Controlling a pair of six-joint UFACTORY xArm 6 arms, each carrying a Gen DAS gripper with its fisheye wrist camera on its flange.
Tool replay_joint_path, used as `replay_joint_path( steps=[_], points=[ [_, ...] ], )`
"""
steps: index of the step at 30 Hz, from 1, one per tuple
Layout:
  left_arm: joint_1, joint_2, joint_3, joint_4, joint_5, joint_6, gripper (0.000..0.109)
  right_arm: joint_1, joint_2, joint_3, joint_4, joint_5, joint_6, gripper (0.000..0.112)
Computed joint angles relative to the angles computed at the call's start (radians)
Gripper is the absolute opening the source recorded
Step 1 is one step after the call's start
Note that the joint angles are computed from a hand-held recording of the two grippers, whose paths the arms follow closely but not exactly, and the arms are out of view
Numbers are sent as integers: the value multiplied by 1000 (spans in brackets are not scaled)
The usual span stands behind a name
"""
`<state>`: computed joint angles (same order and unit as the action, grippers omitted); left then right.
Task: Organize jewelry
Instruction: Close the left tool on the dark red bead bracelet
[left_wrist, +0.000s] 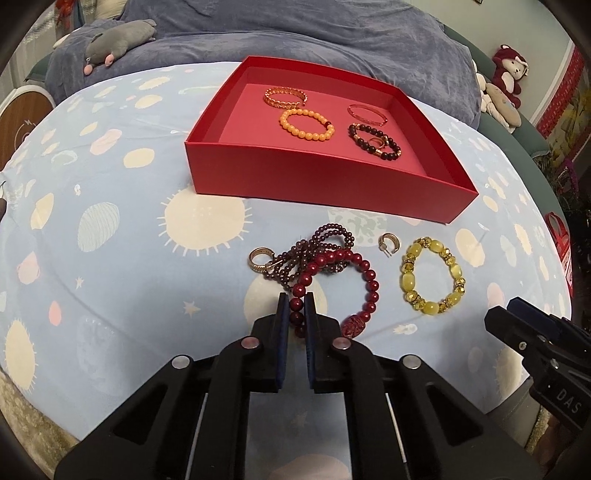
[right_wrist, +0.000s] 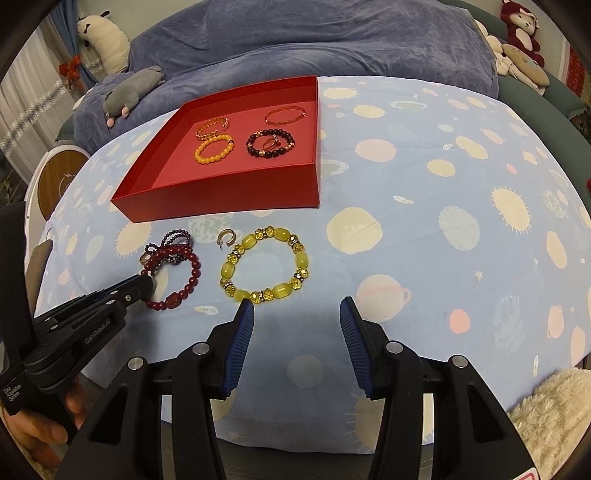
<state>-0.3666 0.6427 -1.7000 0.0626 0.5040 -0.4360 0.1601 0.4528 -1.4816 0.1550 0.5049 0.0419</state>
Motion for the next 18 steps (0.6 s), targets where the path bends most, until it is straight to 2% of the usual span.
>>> replay_joint_path(
  steps=[9,18],
  points=[
    [17,-86,149,25,-48,-35,8,3,60,-75,-25,10,28,47],
    [10,-97,181,121,-84,-91,9,-2,190,-252,-47,80,36,45]
  ],
)
